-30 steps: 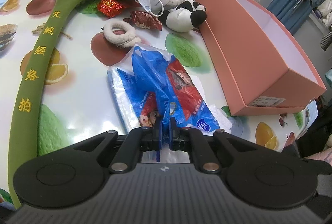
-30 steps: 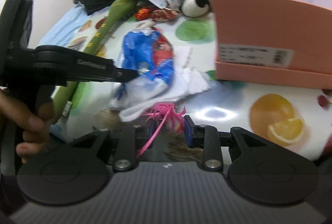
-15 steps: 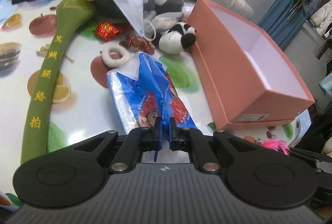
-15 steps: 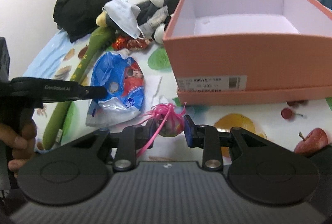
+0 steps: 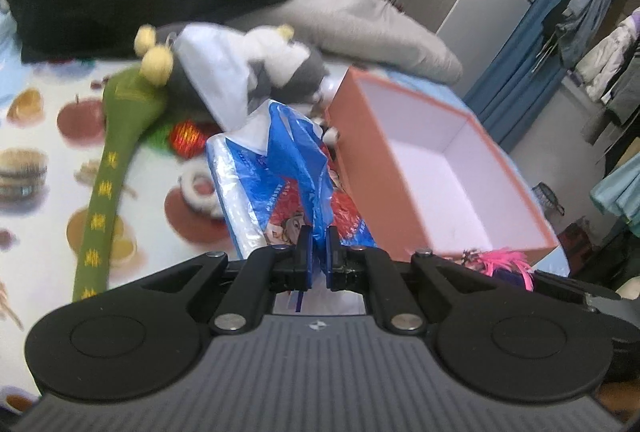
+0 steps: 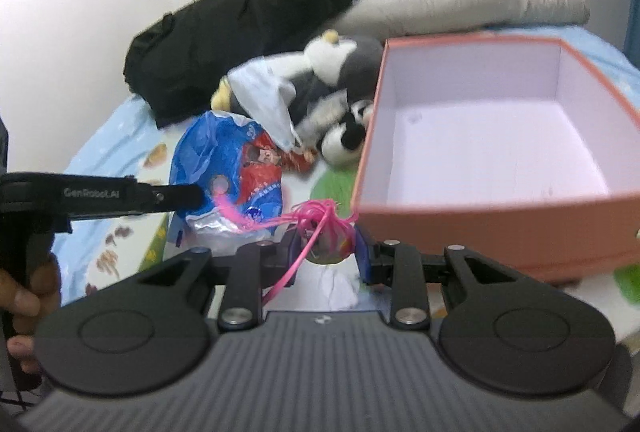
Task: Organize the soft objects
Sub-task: 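Carry the blue bag with both grippers over the pink box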
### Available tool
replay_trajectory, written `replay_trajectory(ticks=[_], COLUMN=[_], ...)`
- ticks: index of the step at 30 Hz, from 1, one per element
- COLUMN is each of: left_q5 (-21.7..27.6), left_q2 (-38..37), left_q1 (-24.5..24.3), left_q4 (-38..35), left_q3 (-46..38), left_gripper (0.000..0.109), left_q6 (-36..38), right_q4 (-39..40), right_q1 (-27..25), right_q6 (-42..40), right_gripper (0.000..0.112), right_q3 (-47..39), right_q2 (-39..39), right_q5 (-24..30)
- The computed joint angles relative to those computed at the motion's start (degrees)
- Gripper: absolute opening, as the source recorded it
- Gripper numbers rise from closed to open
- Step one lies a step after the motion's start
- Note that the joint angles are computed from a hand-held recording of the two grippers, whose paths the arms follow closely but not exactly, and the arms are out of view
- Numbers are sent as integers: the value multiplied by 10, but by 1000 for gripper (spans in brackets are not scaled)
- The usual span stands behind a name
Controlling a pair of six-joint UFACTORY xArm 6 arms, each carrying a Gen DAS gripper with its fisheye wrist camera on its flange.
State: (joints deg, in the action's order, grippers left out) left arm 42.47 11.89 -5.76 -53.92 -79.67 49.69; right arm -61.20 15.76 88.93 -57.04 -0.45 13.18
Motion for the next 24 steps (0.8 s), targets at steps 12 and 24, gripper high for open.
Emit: replay_trajectory(ticks=[12,24], left_q5=[33,84], left_q2=[22,188], left_q1=[-36,-119], left_q4=[-10,79], left_q3=[-124,-335], left_gripper=[7,7], left_q6=[-35,-145], right_q4=[15,126], right_q1=[-48,-150], right_q6=[-72,-184], right_gripper=[32,32], right_q3=[-52,-28], right_q2=[-30,-21], right_q5=[7,-17])
